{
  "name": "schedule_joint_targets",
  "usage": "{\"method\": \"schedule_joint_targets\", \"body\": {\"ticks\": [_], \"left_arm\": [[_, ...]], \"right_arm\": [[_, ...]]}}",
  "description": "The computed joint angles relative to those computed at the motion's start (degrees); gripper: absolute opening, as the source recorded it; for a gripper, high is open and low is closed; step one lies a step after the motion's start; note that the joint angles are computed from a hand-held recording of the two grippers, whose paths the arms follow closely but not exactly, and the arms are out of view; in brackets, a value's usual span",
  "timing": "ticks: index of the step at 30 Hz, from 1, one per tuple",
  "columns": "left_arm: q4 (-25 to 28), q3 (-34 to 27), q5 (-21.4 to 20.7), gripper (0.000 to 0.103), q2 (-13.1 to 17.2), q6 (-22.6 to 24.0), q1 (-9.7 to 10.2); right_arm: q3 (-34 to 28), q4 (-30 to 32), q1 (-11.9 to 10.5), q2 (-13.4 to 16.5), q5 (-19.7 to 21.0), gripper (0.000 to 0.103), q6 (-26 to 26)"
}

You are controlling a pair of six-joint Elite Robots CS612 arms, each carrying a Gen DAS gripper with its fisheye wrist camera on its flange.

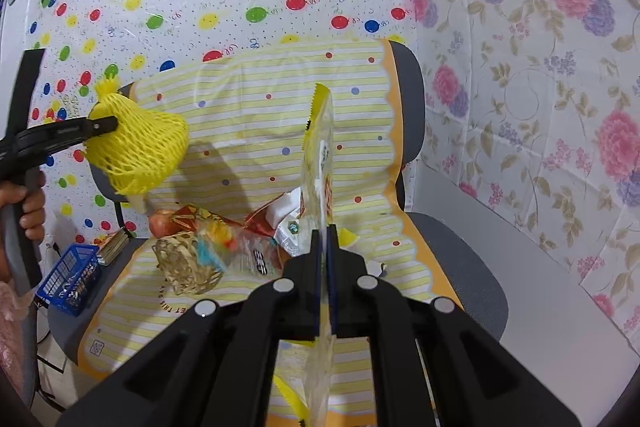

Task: Collect trash
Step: 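Carry both items to the pink bin and open both tools over it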

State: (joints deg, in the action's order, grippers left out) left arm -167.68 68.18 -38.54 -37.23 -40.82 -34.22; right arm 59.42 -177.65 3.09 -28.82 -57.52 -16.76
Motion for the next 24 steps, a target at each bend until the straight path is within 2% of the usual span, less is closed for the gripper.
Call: {"method": "schedule_joint_targets", "body": {"ticks": [3,11,15,20,24], "left_arm": [[-1.48,2.40,1.15,0.012,-1.07,-0.49,-0.97],[-5.25,7.10,-0.42,0.012,-1.87,-1.04,-4.26],[-7.44,7.22,-1.18,0.012,-0.59,0.08,-6.14],[-9.89,4.91,0.16,0.013,2.42,4.67,-8.57],[-10.99,2.28,-3.23,0.013,4.99,7.99,-9.68]], "right_arm": [[1.41,0.05,-0.11,-0.93,-0.04,0.003,-0.30],[7.29,-1.75,-1.15,-3.55,-0.54,0.003,-0.26],[10.37,-3.40,-1.93,-4.54,-1.97,0.003,0.08],[14.07,-5.70,-3.15,-5.57,-4.28,0.003,0.05],[17.28,-6.44,-4.33,-6.59,-6.26,0.003,-0.22]]}}
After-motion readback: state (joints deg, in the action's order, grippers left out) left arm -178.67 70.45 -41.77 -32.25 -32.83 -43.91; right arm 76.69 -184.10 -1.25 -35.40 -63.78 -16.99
